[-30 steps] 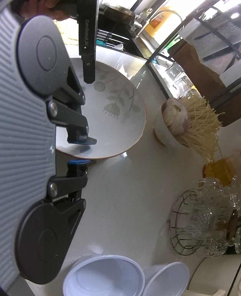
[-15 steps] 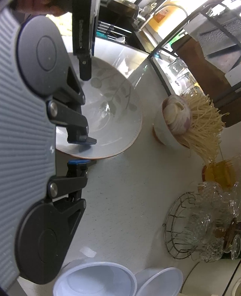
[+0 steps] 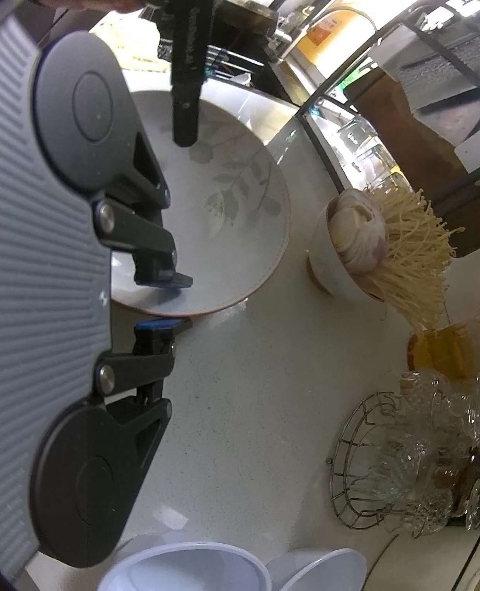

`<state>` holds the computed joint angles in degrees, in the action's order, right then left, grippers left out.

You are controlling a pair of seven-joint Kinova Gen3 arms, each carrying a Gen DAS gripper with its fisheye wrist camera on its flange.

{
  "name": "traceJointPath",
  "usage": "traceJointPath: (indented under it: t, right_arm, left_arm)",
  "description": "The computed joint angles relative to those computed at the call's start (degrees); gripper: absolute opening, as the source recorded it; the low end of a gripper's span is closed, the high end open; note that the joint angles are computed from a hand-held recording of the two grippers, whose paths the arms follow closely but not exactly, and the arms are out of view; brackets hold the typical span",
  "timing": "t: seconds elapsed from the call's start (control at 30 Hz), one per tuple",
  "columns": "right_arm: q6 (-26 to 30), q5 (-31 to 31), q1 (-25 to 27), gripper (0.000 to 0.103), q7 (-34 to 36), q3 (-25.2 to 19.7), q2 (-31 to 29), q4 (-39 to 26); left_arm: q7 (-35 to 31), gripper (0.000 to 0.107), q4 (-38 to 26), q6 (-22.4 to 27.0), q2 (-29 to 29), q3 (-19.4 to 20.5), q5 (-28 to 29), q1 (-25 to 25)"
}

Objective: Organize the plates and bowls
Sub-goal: 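Lower the white bowl onto the first white bowl and open both grippers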

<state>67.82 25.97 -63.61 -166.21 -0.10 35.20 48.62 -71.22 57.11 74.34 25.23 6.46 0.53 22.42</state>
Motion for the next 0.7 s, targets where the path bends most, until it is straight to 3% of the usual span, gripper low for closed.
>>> traceJointPath:
  t: [0.17,0.43,0.7]
  right_arm:
    - [1.23,-0.24,-0.05,0.021,1.81,0.01,0.63,-1.58]
    - [0.86,2.03,-1.87,0.021,-0.24,0.85,-1.34,0.86]
    - [7.27,14.43,-8.6,0.021,-8.87,2.68,-5.75,4.64]
  left_arm:
    - [0.69,0.043,0.53,0.36,-0.47,-0.32,-0.65,0.24]
    - [3.68,0.045,6.14,-5.4,-4.84,-0.3,-1.51,0.52]
    - [6.48,0.045,6.93,-6.96,-7.63,0.53,-3.76,2.28]
